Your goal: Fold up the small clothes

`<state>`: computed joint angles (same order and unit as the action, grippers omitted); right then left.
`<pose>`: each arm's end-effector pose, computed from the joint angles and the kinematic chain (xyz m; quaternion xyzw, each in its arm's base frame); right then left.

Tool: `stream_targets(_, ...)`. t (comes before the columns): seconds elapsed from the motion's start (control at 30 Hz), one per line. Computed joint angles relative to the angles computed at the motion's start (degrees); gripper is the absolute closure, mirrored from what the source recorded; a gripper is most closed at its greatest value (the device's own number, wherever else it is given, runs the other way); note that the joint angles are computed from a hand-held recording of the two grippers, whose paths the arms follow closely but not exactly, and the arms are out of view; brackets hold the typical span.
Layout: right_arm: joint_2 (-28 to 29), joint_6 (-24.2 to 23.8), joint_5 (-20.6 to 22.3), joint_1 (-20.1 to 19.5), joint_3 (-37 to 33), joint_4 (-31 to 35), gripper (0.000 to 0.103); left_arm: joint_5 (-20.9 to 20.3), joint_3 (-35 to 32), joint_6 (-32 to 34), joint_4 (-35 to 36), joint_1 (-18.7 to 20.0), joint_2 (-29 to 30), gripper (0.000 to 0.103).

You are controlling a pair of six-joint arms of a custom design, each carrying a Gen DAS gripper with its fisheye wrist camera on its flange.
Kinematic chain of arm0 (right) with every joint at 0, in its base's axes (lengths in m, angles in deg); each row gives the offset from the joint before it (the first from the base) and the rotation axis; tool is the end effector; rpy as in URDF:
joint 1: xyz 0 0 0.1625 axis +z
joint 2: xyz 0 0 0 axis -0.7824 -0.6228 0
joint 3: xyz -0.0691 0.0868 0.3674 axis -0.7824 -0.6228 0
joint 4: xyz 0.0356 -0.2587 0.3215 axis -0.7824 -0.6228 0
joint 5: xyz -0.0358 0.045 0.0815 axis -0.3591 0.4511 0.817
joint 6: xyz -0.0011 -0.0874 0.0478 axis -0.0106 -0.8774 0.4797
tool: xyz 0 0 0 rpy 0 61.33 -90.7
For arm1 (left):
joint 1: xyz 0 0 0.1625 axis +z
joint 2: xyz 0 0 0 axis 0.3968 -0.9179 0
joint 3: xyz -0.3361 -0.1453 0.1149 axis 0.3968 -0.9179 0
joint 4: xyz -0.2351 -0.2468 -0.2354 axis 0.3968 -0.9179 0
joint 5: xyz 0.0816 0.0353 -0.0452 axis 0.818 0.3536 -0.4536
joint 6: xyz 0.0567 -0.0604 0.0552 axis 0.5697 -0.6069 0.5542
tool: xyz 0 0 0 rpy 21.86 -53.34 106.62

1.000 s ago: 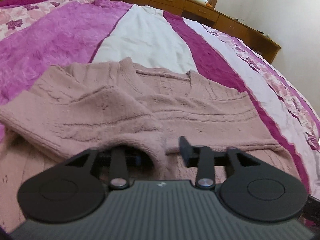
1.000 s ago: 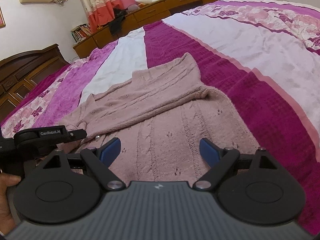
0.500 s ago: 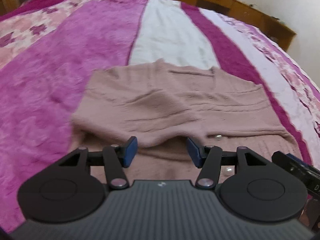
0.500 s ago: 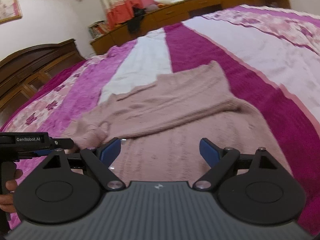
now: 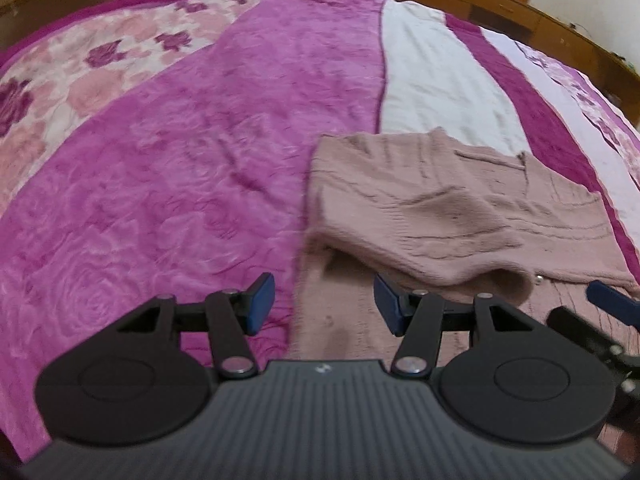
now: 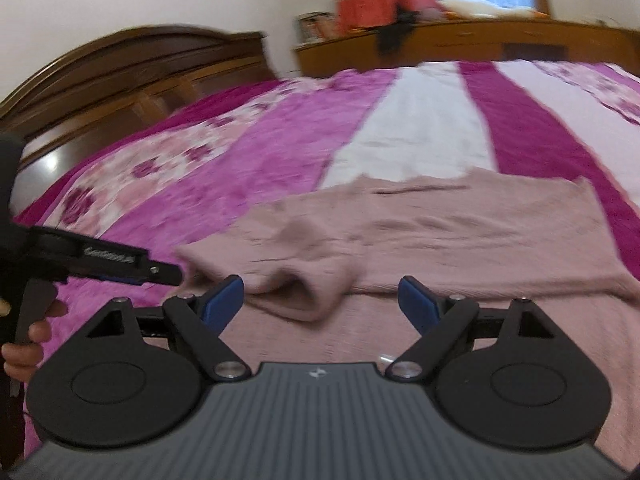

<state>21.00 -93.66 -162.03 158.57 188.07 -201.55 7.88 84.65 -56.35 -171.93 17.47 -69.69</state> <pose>0.2230 -0.3640 0.0838 0.2751 -0.8666 0.3875 0.1525 -0.1326 -0.4041 0.1936 0.0612 0.8660 -0.3656 0.3357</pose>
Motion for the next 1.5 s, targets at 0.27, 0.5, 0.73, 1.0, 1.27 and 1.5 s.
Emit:
stream_targets(0.27, 6.4, -1.7, 0.7, 2.2, -7.0, 5.4, 0.022, 3.2, 0.5, -5.3, 7.1, 1.4, -3.3, 0.047)
stream_targets(0.5, 10.6, -3.9, 1.7, 1.8, -13.9, 13.5, 0.032, 3.6, 0.9, -6.2, 7.1, 2.6, -4.8, 0.047)
stream_targets(0.73, 12.8, -6.6, -1.1, 3.4, -17.2, 14.6, 0.035, 3.2, 0.9, -6.5, 6.5, 3.5, -4.7, 0.047)
stream_targets(1.0, 14.5, -8.7, -1.4, 4.5, -18.2, 12.8, 0.035, 3.1, 0.8, -4.9, 4.3, 4.1, -3.9, 0.047)
stream_targets(1.27, 17.1, -5.5, -1.1, 2.6, -21.6, 13.6, 0.056, 3.3, 0.6, -6.5, 6.3, 4.8, -4.3, 0.047)
stream_targets(1.5, 14.7, -2.9, 4.4, 1.6, -20.4, 11.4, 0.093, 3.4, 0.6, -5.0, 4.6, 4.1, -3.3, 0.047)
